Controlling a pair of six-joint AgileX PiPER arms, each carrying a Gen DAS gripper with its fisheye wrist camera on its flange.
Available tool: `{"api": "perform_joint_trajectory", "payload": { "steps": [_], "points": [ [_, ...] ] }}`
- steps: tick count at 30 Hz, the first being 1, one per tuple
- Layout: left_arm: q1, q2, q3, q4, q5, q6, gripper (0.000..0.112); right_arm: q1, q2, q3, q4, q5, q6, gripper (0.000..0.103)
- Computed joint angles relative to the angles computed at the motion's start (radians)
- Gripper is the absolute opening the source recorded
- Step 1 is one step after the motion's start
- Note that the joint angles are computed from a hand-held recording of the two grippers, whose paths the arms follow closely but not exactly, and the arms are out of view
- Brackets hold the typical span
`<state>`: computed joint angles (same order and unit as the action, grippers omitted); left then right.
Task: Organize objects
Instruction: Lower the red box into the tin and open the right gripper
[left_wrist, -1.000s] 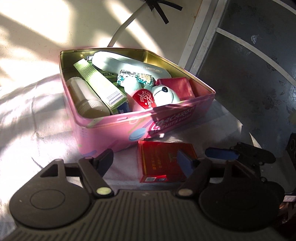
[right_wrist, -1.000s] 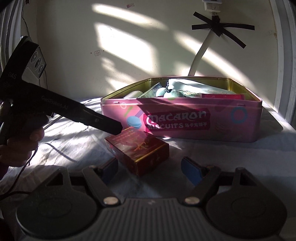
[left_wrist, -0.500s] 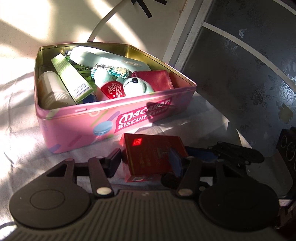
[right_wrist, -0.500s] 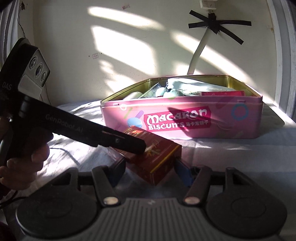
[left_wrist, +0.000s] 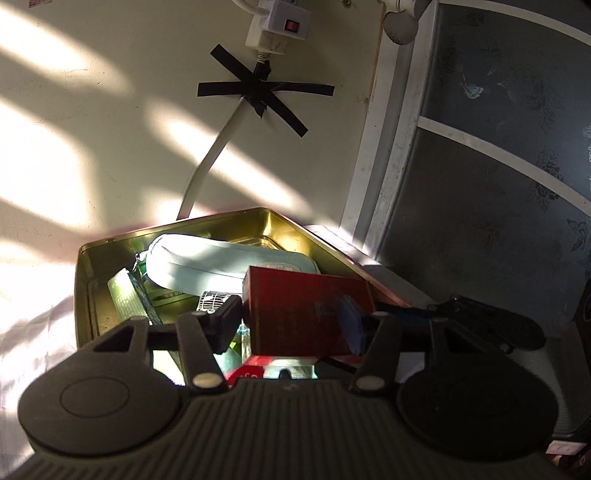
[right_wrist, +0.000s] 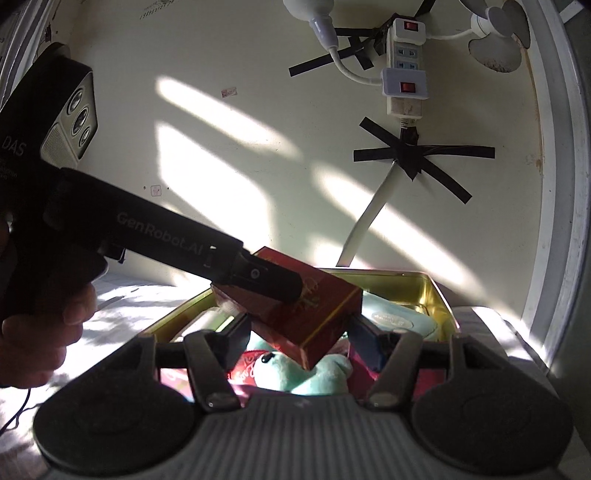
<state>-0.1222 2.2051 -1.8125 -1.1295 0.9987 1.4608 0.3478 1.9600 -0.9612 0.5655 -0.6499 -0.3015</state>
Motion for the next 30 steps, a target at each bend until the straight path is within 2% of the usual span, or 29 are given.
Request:
{"api": "perform_joint_trajectory", "payload": {
  "steps": [5,7,8,11,14,18,21,24,27,30],
  "points": [
    [-0.06,0.081,-0.114,0.045,-0.101,-0.107,0.059,-0.057,0.113,-0.17,0.022,0.098,-0.055,0.059],
    [-0.081,0.095,-0.129,0.06,-0.15,-0.127,0.059,-0.066,0.148,-0.215,0.038,0.103,-0.069,0.06],
    [-0.092,0.098,-0.133,0.077,-0.177,-0.143,0.059,-0.065,0.164,-0.23,0.06,0.085,-0.081,0.064],
    [-0.115,0.073,-0.076,0.107,-0.297,-0.176,0.059,-0.067,0.171,-0.233,0.082,0.084,-0.075,0.067],
    [-0.117,0.011,0.044,0.05,-0.414,-0.09,0.059,-0.056,0.141,-0.177,0.072,0.036,-0.049,0.067],
    [-0.095,-0.096,0.238,-0.166,-0.526,0.173,0.061,-0.03,0.108,-0.131,0.087,0.011,-0.027,0.067],
    [-0.062,-0.161,0.361,-0.354,-0.548,0.386,0.067,0.009,0.091,-0.109,0.157,-0.006,-0.061,0.067],
    [-0.016,-0.206,0.454,-0.455,-0.532,0.516,0.071,0.062,0.068,-0.083,0.228,-0.037,-0.098,0.069],
    [0.04,-0.237,0.524,-0.477,-0.497,0.564,0.072,0.124,0.034,-0.027,0.29,-0.101,-0.09,0.075],
    [0.101,-0.252,0.565,-0.45,-0.45,0.557,0.075,0.203,0.015,0.038,0.367,-0.208,-0.051,0.077]
  ]
}}
